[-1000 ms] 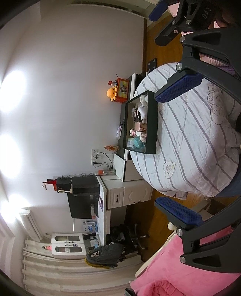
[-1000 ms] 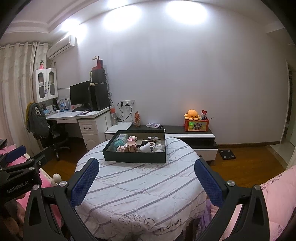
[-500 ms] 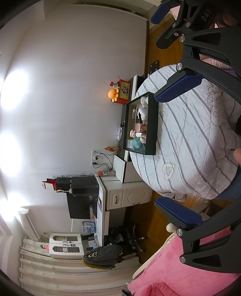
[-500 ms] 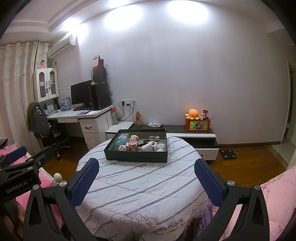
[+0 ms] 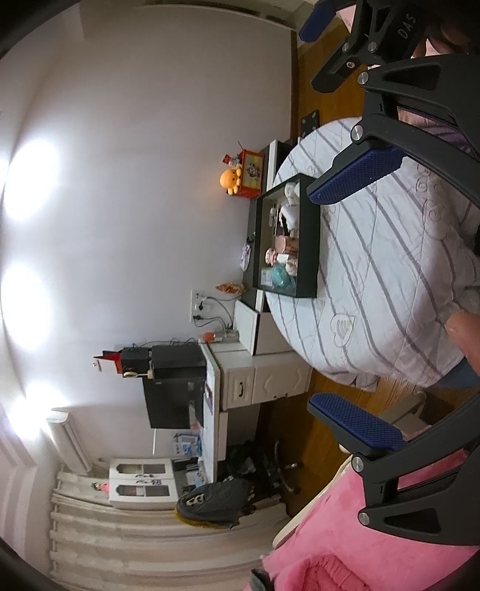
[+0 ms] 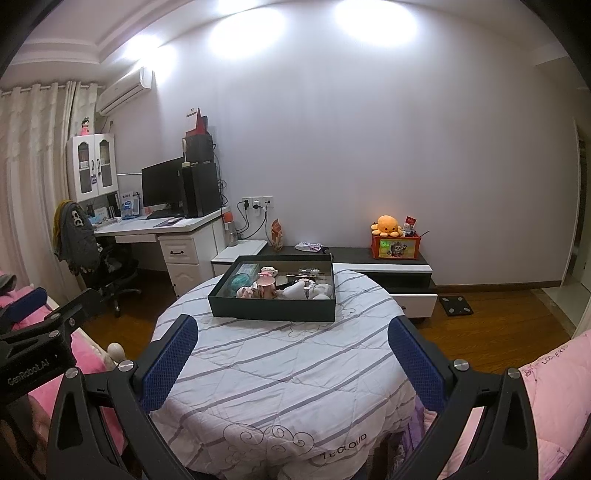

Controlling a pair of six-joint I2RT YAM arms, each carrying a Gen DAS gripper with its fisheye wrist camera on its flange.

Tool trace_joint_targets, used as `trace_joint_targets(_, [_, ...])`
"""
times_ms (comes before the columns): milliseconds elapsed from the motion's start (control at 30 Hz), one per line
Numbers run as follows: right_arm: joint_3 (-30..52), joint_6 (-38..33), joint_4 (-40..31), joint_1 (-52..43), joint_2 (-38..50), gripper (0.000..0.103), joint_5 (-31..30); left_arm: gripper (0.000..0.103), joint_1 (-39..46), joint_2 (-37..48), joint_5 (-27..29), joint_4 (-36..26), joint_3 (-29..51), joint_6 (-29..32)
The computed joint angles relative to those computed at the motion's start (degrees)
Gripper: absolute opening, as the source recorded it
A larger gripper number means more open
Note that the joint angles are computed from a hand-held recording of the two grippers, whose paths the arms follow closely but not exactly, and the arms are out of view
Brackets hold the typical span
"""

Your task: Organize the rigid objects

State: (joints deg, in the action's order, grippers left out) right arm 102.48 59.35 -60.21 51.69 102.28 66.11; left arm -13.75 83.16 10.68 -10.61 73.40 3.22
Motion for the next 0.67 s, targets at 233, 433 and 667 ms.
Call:
trace_joint_targets(233, [-0.1,-0.1,0.2,0.0,0.0,0.103,0.0,0.103,0.4,0.4,0.4,0.3,0.0,-0.3])
trace_joint_targets(433, [-0.2,0.1,0.0,0.0,0.0,0.103,-0.2,0.103,0.8,0.4,1.8,0.7,-0.5,-0.3])
trace_joint_targets(667, [0.0,0.1,0.0,-0.1,0.1,0.103,-0.2,0.103,1.2,0.2,4.4,0.9,-1.0,0.0])
